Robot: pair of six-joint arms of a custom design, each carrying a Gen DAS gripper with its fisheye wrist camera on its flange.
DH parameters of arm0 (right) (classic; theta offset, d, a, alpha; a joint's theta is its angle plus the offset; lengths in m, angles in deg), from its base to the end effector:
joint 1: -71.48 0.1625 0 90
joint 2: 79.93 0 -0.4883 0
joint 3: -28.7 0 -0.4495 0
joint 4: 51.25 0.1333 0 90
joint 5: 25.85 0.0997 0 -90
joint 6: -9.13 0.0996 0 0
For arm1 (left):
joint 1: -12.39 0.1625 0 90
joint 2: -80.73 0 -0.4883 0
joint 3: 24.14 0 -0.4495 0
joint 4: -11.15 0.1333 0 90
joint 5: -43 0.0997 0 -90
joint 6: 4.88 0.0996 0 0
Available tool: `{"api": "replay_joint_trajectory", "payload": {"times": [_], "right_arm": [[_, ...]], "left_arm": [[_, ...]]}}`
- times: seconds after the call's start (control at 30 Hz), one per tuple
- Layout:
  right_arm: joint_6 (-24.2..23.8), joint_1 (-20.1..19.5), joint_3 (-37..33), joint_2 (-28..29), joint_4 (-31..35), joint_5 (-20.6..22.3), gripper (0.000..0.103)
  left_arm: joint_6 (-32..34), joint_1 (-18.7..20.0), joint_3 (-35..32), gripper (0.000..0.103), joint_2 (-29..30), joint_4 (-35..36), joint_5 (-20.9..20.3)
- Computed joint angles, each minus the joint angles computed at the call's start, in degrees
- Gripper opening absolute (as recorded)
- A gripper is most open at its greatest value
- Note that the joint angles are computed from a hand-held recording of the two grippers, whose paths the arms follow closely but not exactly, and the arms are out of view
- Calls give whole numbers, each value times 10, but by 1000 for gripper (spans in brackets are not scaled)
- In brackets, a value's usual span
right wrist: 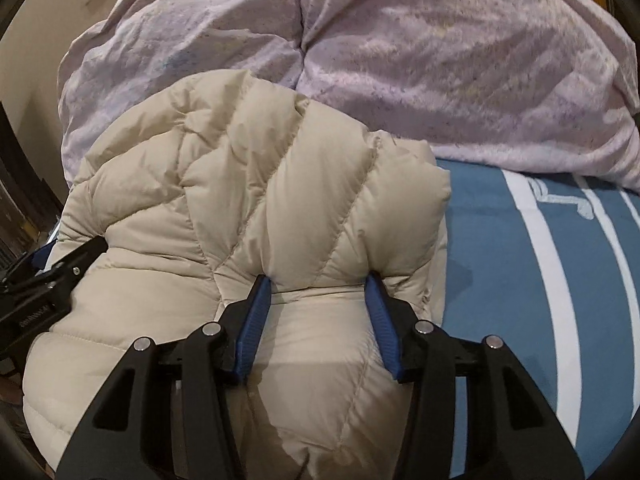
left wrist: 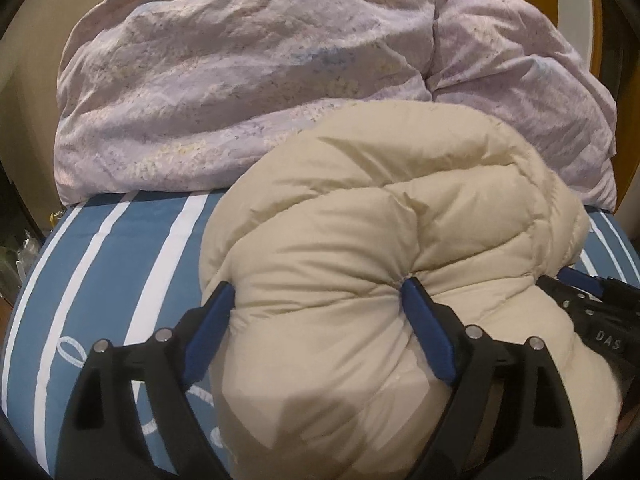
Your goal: Fold large clothes
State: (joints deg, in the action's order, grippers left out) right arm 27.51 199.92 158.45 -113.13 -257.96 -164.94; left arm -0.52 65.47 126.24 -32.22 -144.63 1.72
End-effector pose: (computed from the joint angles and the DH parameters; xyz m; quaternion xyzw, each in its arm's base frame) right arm 0.3398 -0.3347 -0.0436 0.0844 -0.8946 0.3346 0.2840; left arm -0.0051 -0.3533 0.3285 0.2168 0.8621 -0.3262 0.3213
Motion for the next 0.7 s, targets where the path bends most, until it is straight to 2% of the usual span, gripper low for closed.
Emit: {"api": "replay_joint_trajectory", "payload": {"times": [0.1,0.2,0.33,0.47,0.57,0.7], "right_arm": [[9,1,-1,0,6,-3,50],[15,7,2,-6,13,-6,51],[43,27,23,-28,13,1,55],[61,60,50,-49,-4,10,57],[62,81,62,-51,-17,20,57],[80,93,63,-40,14,19,57]], "left_arm": [[4,14,0,91,18,-31,-2],[-3,10,3,91,10,-23,4],[-26,-16,4,90,-52,57,8],[-56,-46,2,90,-136,162,-9],[-86,-81,1,90,-212,259,-24],[-132,-130,0,90,-288,385,-31]]}}
